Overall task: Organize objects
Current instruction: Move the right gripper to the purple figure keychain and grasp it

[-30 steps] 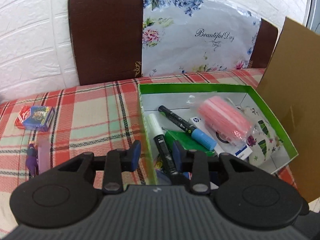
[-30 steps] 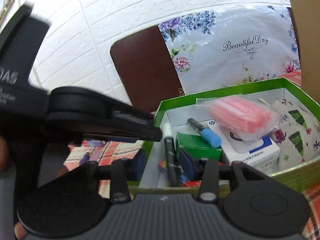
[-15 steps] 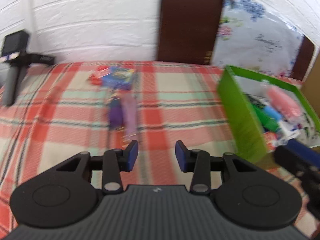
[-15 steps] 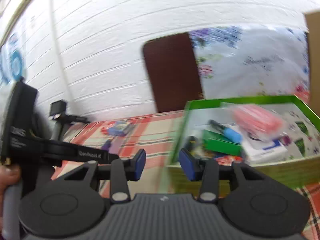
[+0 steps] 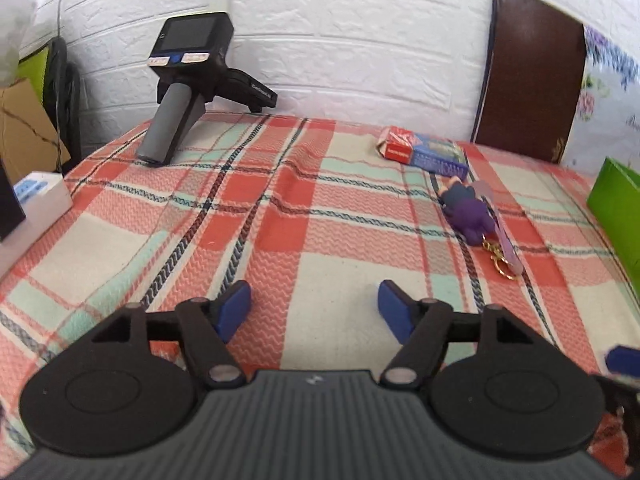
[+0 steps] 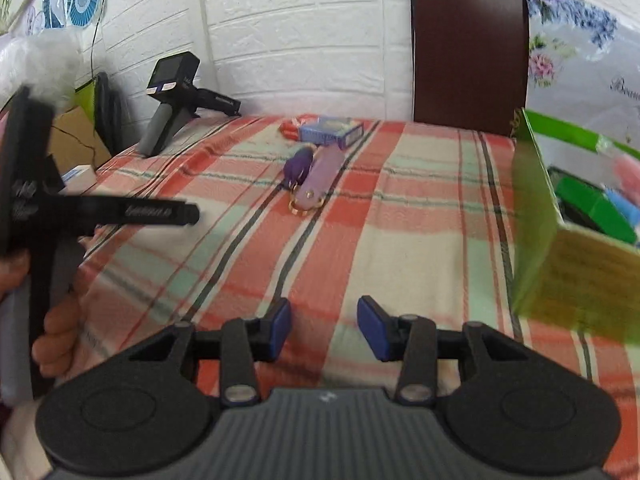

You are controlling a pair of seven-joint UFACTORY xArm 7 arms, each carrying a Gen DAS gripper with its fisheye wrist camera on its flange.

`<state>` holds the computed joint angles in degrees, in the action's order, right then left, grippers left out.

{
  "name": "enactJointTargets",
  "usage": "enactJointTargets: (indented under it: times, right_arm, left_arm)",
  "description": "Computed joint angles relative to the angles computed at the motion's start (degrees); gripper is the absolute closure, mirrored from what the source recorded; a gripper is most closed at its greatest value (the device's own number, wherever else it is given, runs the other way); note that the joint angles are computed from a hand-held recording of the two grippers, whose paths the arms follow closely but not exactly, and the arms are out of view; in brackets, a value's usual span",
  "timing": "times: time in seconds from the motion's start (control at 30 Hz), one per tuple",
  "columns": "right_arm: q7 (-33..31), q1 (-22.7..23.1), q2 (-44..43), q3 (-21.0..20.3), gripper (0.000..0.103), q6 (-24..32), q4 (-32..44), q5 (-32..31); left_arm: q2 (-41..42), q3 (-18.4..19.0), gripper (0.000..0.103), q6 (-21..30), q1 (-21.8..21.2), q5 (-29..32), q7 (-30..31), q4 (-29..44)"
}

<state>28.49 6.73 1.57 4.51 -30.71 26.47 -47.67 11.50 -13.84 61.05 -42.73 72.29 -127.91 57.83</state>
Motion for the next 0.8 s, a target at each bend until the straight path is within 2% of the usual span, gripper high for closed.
enactJointTargets:
  times: [0.07, 0.2, 0.3, 0.33, 0.47, 0.5, 0.57, 0.63, 0.67, 0.73, 0.77, 0.8]
  right_arm:
    - [-4.6, 1.6, 1.9, 1.1, 0.064, 1.0, 2.2, 5.1]
    - [-6.5, 2.6, 7.1, 3.4, 0.063, 2.0, 9.1, 9.3]
    - [0.1, -0.9, 11.9, 8.0, 0.057, 4.1, 16.6, 2.7]
    - [-0.6, 0.0, 13.0, 8.1, 0.056, 4.7, 18.2, 3.6]
    - [-9.1, 6.2, 16.8, 7.0, 0.053, 10.4, 23.2, 15.1]
    - [-10.1, 8.9, 17.8, 4.9, 0.051, 11.4, 24.3, 17.6]
    - [-13.3, 9.6, 19.6, 4.5, 0.051, 8.7, 24.5, 22.2]
    - [-15.1, 8.9, 20.1, 5.3, 0.051, 7.3, 24.0, 23.8]
    - [-16.0, 8.5, 20.0, 5.9, 0.052, 7.2, 23.7, 24.3]
    - [-18.3, 8.4, 19.7, 6.4, 0.061, 7.5, 23.4, 26.0]
    - [-18.5, 6.8, 19.7, 7.8, 0.069, 7.7, 23.3, 25.1]
    - [-19.0, 6.2, 19.3, 8.5, 0.072, 7.7, 22.8, 25.0]
  left_arm:
    - [0.5, 0.1, 0.028, 0.6, -0.2, 0.2, -0.4, 0.5]
    - [0.7, 0.3, 0.028, 0.8, -0.4, 1.2, -1.5, 0.4]
    - [0.7, 0.3, 0.028, 0.6, -0.4, 1.9, -2.5, 0.0]
    - [0.7, 0.3, 0.028, 0.7, -0.4, 2.0, -2.6, 0.0]
    - [0.5, 0.3, 0.028, 0.4, -0.3, 2.3, -3.2, -0.3]
    - [0.5, 0.2, 0.028, 0.4, -0.3, 2.3, -3.1, -0.3]
    - [0.6, 0.2, 0.028, 0.4, -0.2, 2.3, -3.1, -0.2]
    - [0.6, 0.2, 0.028, 0.4, -0.2, 2.3, -3.1, -0.2]
    - [0.6, 0.2, 0.027, 0.4, -0.2, 2.3, -3.1, -0.2]
    - [0.7, 0.2, 0.027, 0.6, -0.3, 2.2, -3.0, -0.1]
    - [0.7, 0.2, 0.027, 0.6, -0.3, 2.2, -3.1, -0.1]
    - [0.7, 0.2, 0.027, 0.6, -0.3, 2.2, -3.1, -0.1]
